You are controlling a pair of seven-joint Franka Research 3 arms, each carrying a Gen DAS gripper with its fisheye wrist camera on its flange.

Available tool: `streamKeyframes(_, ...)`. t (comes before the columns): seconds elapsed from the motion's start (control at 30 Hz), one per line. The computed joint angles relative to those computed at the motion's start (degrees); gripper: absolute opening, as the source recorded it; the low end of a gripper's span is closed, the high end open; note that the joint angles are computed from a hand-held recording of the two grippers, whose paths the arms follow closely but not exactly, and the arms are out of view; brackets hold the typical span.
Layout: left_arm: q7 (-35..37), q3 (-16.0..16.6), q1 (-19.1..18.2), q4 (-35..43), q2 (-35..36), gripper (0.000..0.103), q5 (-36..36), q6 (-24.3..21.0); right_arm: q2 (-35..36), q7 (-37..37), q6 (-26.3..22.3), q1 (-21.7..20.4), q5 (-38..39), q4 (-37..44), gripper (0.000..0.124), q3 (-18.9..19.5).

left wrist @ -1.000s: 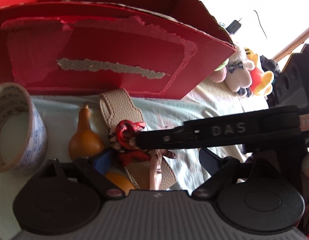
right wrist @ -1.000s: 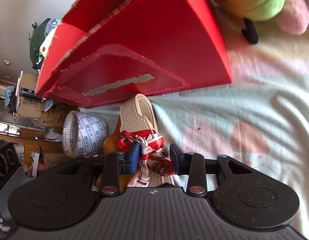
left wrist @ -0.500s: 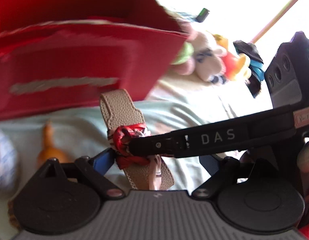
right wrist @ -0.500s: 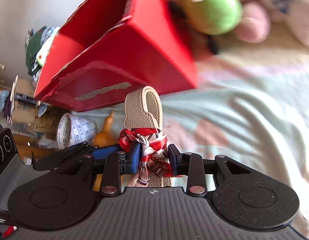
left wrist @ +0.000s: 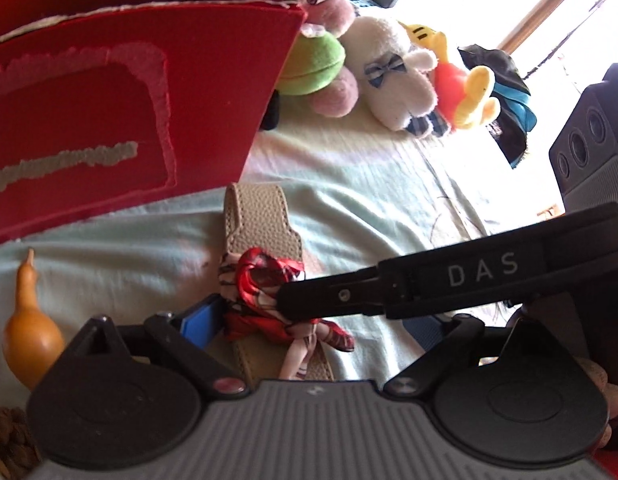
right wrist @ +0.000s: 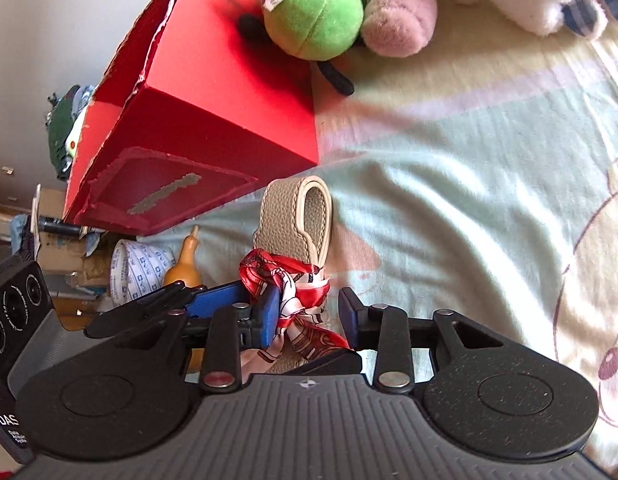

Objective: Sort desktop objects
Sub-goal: 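Lift the beige strap off the sheet with the right gripper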

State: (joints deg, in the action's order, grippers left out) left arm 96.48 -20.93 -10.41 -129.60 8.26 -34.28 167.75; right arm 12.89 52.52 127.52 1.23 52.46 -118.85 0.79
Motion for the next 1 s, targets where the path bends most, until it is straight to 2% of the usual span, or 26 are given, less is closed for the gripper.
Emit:
streamKeyframes(0.07, -4.85, 1.21, -1.02, 0.02, 0.37, 0.087, 3.06, -0.61, 0.81, -0.58, -0.81, 0.04, 0.33, 0.65, 0.037, 0.32)
streamKeyframes(0.13, -7.27, 1.21, -1.26, -1.01, -0.05, 0.086, 3.94, 0.53, 1.65, -1.53, -1.82, -0.33, 0.81, 1.33, 0.037, 0.39)
streamKeyframes(0.3, -17.29, 2.78, -3.29, -3.35, -0.77, 0.085, 13.42, 4.02, 2.17, -6.32, -2.57, -0.97, 2.60, 1.35, 0.034, 0.77)
streamKeyframes(0.4, -19.80, 2.42, -2.82, -3.63, -0.70, 0.085, 16.42, 4.65, 2.67, -6.77, -3.29, -1.18, 3.43, 1.68, 0.032, 0.75)
streamKeyframes(0.57, -20.93, 3.07, -2.67, -1.96, -0.23, 0.080, 23.66, 1.75, 2.25, -6.13, -2.81, -0.84, 3.11, 1.53, 0.029, 0.71)
streamKeyframes(0.63, -17.68, 1.72, -1.37, -0.72, 0.41, 0.077, 22.65, 0.90, 1.02, -5.45, -0.90, -0.29, 2.50, 0.67, 0.029, 0.58)
streamKeyframes(0.7, -11.94, -0.41, 0.63, 0.05, 0.51, 0.073, 18.67, 0.53, -0.61, -5.14, 1.52, 0.15, 2.57, -0.63, 0.029, 0.46)
streamKeyframes(0.83, -0.19, -2.68, 2.17, 1.66, -0.13, 0.073, 12.09, 0.09, -4.45, -3.53, 4.61, 0.56, 3.37, -2.95, 0.028, -0.17)
streamKeyframes(1.0, 17.81, -4.77, 3.64, 4.32, -1.96, 0.073, -3.30, -0.92, -10.85, -3.36, 10.88, 2.11, 5.52, -6.73, 0.028, -0.68)
